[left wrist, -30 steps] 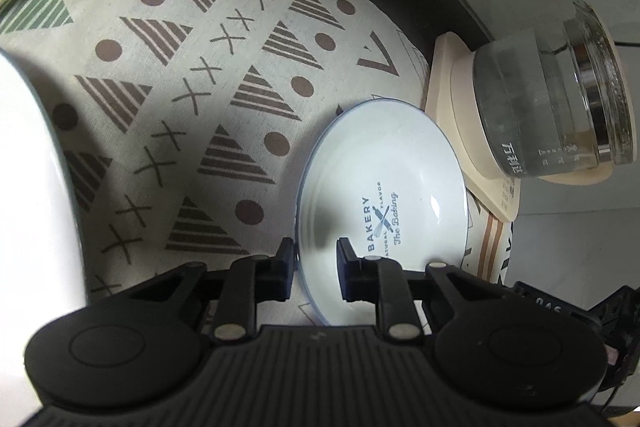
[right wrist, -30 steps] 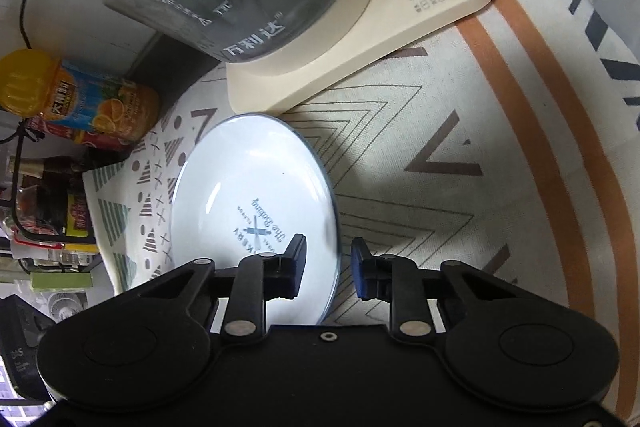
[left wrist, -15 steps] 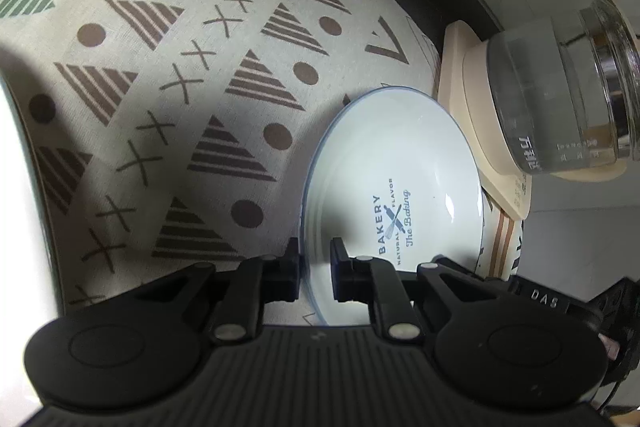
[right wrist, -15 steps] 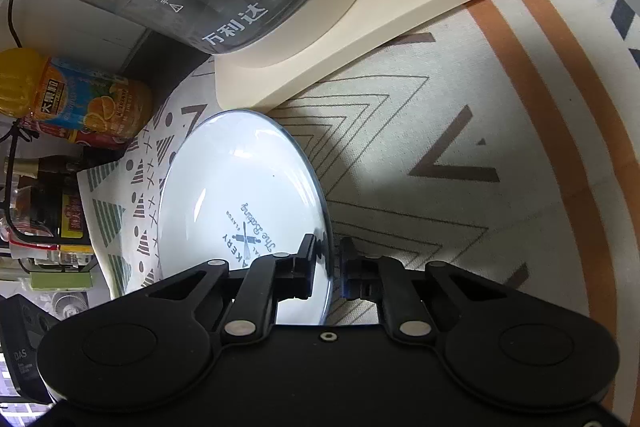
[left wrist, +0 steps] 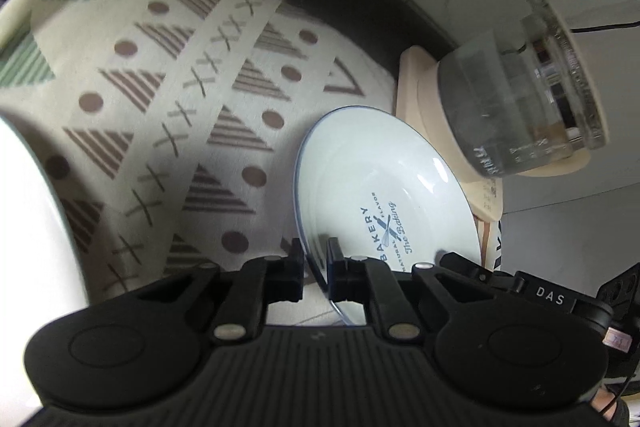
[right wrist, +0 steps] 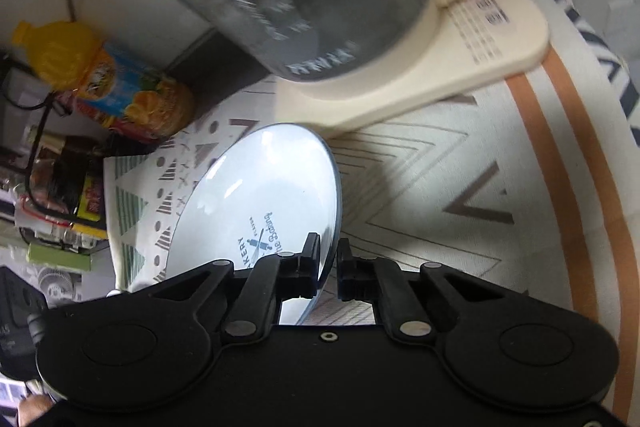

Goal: Organize plates and bowls
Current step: 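Close both tools on the 'BAKERY' plate rim and lift it, then carry the 'BAKERY' plate over the 'Sweet' plate and lower it on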

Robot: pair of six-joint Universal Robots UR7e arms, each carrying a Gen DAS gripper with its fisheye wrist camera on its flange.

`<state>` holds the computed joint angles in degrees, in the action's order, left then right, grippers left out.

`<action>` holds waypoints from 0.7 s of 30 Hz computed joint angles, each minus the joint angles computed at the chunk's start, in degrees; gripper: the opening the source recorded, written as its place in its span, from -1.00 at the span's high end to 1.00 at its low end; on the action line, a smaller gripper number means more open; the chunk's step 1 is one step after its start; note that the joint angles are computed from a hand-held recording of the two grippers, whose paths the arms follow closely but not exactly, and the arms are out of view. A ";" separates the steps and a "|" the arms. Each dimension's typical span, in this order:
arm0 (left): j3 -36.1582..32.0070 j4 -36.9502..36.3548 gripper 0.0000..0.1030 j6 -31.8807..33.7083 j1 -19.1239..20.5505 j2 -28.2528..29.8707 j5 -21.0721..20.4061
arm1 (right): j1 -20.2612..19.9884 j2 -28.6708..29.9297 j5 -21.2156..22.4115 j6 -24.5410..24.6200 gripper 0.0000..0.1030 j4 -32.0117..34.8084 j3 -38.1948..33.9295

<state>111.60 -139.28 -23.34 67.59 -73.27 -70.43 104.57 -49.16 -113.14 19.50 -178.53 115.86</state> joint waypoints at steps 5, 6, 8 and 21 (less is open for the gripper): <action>-0.15 -0.39 0.84 0.48 -0.15 -1.09 -0.25 | 1.51 0.17 -1.10 -0.38 0.83 -0.15 -0.82; -0.18 -0.62 0.84 0.69 -0.13 -1.27 -0.31 | 1.92 0.23 -1.41 -0.60 0.83 -0.29 -1.04; -0.07 -1.22 0.84 1.27 -0.08 -1.77 -0.47 | 2.78 0.74 -2.04 -1.20 0.82 -0.71 -1.71; 1.17 -0.70 0.84 2.64 0.46 -6.65 -0.48 | 6.79 2.00 -3.09 -1.79 0.79 -0.79 -3.44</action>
<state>112.76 -139.98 -20.70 68.05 -79.91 -70.91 111.36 -47.16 -116.23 17.72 -179.32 112.42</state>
